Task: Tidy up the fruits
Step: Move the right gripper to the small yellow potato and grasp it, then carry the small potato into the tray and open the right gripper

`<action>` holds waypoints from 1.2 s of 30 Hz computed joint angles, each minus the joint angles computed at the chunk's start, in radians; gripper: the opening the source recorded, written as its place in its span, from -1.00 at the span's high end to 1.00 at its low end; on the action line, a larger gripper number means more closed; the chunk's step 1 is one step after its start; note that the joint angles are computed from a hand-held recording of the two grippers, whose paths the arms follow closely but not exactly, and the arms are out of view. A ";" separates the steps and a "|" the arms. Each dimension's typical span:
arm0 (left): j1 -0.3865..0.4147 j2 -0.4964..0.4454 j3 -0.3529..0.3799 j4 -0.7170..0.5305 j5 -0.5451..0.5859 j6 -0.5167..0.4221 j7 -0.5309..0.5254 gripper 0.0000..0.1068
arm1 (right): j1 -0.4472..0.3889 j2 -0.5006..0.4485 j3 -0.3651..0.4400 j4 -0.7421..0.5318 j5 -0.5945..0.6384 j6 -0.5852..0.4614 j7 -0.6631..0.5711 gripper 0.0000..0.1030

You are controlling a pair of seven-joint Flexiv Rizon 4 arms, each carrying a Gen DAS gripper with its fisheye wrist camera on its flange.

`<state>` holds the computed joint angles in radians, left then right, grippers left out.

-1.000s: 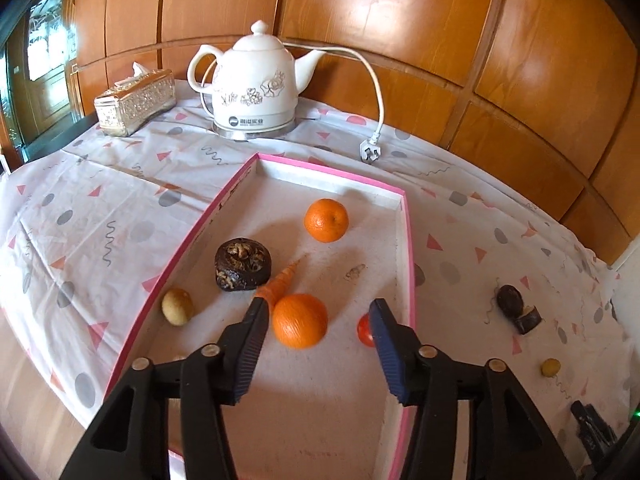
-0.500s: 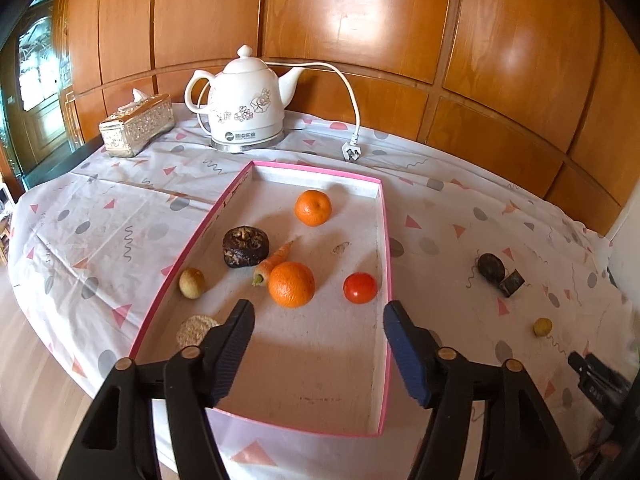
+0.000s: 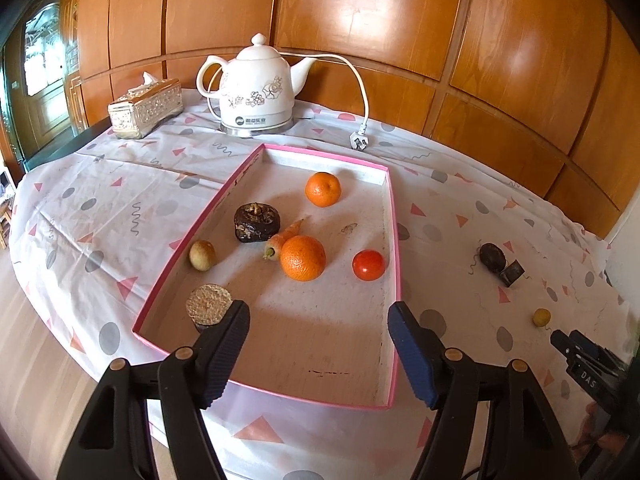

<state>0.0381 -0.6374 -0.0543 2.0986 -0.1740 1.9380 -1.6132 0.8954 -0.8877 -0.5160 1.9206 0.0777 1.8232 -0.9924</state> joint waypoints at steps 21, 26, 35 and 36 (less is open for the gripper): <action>-0.001 0.009 0.007 0.018 0.000 0.027 -0.010 -0.35 | -0.151 -0.038 0.091 -0.166 -0.255 -0.152 0.068 0.48; 0.007 0.013 0.008 0.024 -0.005 0.026 -0.024 -0.35 | -0.161 -0.011 0.130 -0.163 -0.275 -0.102 0.026 0.48; 0.029 0.021 0.005 0.043 0.000 0.048 -0.055 -0.37 | -0.417 0.023 0.559 -0.262 -0.392 -0.099 -0.146 0.48; 0.031 0.021 0.006 0.044 -0.001 0.048 -0.059 -0.37 | -0.451 0.017 0.621 -0.279 -0.412 -0.108 -0.170 0.48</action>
